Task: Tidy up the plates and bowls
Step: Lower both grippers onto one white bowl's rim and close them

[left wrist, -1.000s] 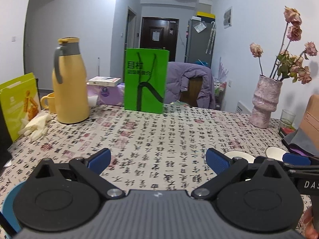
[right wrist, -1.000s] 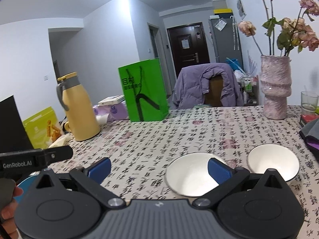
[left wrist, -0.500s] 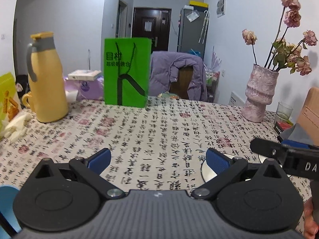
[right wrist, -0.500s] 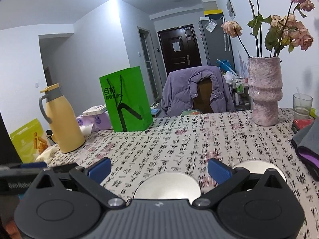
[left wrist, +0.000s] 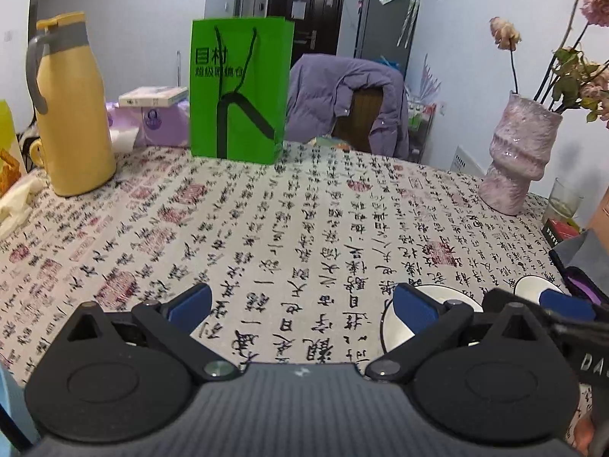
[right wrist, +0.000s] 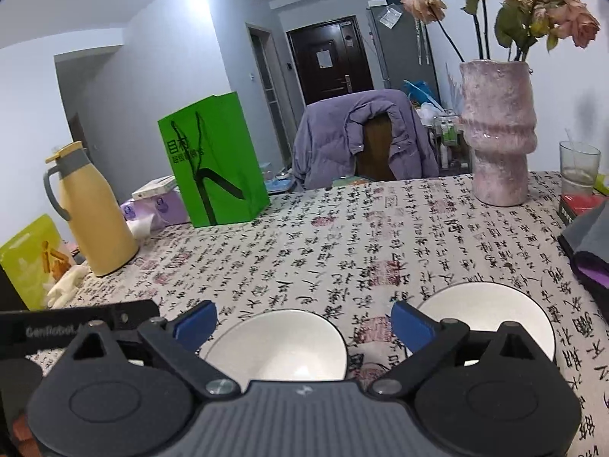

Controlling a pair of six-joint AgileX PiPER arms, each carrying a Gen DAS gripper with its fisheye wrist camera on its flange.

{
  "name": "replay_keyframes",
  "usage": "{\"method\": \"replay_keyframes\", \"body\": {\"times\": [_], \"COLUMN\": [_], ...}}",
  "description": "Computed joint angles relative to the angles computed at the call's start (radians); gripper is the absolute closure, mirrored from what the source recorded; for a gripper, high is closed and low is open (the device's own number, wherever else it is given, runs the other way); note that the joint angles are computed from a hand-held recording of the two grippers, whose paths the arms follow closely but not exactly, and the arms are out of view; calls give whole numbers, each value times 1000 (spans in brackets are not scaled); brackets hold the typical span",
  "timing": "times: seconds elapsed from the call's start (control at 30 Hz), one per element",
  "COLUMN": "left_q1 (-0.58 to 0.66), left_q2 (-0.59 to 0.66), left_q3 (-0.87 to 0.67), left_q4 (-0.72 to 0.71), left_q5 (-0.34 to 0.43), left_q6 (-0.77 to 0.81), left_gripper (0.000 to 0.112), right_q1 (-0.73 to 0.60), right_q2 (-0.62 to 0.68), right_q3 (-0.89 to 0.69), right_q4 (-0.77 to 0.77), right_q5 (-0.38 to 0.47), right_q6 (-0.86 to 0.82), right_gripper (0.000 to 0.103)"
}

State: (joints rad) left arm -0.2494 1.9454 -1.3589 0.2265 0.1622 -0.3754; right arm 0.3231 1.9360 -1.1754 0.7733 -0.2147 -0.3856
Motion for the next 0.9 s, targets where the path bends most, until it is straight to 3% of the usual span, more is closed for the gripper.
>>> {"method": "replay_keyframes", "body": {"times": [0.07, 0.27, 0.43, 0.57, 0.73, 0.9], "left_q1": [-4, -42, -55, -75, -87, -87], "left_q2": [16, 52, 83, 96, 121, 154], "left_q3": [-26, -72, -118, -131, -163, -213], "left_q4": [-33, 226, 145, 211, 205, 99], "left_q5": [24, 73, 121, 137, 165, 211], "left_q6": [29, -217, -146, -194, -177, -75], "left_gripper": [9, 9, 9, 9, 9, 9], "right_q1": [2, -3, -7, -18, -26, -26], "right_q2": [2, 25, 45, 55, 51, 61], "right_q3": [6, -14, -32, -38, -31, -47], "right_q4": [9, 163, 361, 433, 365, 587], "right_q5": [-1, 39, 58, 79, 91, 104], "right_q6": [-7, -150, -331, -391, -322, -548], "right_gripper": [10, 23, 32, 40, 44, 56]}}
